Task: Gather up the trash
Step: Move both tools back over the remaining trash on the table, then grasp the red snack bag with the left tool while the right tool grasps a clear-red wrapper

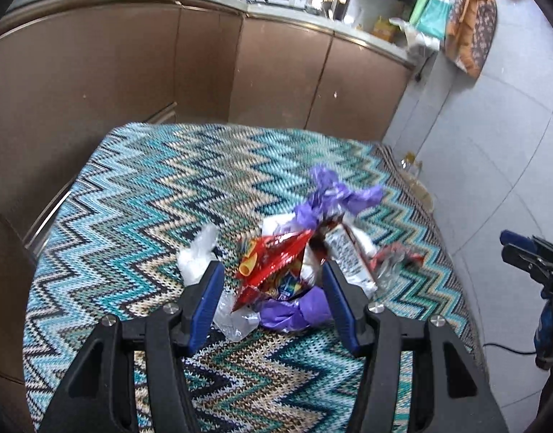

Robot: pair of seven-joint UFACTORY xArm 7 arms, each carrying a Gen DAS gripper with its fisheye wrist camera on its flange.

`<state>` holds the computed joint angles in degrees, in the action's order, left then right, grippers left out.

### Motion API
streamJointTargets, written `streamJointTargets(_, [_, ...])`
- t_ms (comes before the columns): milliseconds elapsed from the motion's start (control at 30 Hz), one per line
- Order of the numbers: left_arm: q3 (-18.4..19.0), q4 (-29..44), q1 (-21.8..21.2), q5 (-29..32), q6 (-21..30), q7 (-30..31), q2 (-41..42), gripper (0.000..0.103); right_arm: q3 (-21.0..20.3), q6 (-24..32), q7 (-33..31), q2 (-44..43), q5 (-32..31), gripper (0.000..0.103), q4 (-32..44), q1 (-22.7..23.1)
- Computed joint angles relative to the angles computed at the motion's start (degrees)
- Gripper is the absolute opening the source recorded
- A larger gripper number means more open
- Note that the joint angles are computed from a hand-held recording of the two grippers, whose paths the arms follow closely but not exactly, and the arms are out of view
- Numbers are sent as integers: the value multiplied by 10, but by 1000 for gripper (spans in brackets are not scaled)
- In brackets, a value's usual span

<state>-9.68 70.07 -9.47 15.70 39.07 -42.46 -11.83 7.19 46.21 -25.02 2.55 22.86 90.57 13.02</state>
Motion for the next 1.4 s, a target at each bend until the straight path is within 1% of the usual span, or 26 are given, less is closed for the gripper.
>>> streamJointTargets(67, [4,1,-1,-7,-3,13,10,55,2,14,-18,19,2,48,13,0])
streamJointTargets(267, [17,14,-5,-26,-7,56,41,54,13,55,-50,89,-24,49,74,2])
streamJointTargets(367, [21,19,-6,-31,-5,67,52,54,18,72,-63,127,-41,52,111,5])
streamJointTargets(433, [23,20,-7,-37,-7,73,56,50,21,83,-70,148,-47,54,135,5])
streamJointTargets(600, [26,23,-10,-43,-5,76,67,36,25,109,-81,202,-70,55,197,10])
streamJointTargets(733, [26,23,-11,-39,-7,73,71,30,26,143,-83,245,-85,54,249,17])
streamJointTargets(867, [25,19,-11,-24,-13,57,68,26,25,162,-81,275,-101,50,283,25])
streamJointTargets(900, [24,18,-11,-17,-14,50,66,23,25,166,-82,281,-102,44,291,26])
streamJointTargets(933, [24,18,-11,-15,-15,47,66,19,26,167,-84,284,-102,35,294,26])
streamJointTargets(967, [24,16,-11,-15,-17,44,63,17,27,168,-87,285,-101,29,294,26])
streamJointTargets(1000, [22,14,-11,-10,-18,38,60,17,28,166,-90,283,-99,18,289,25])
streamJointTargets(1033, [21,11,-10,-5,-20,31,56,16,30,164,-94,278,-94,15,282,22])
streamJointTargets(1133, [18,3,-9,2,-27,19,42,15,34,149,-106,252,-78,12,246,14])
streamJointTargets(1400, [5,-17,1,16,-47,-13,-4,13,31,99,-125,152,-35,11,132,-8])
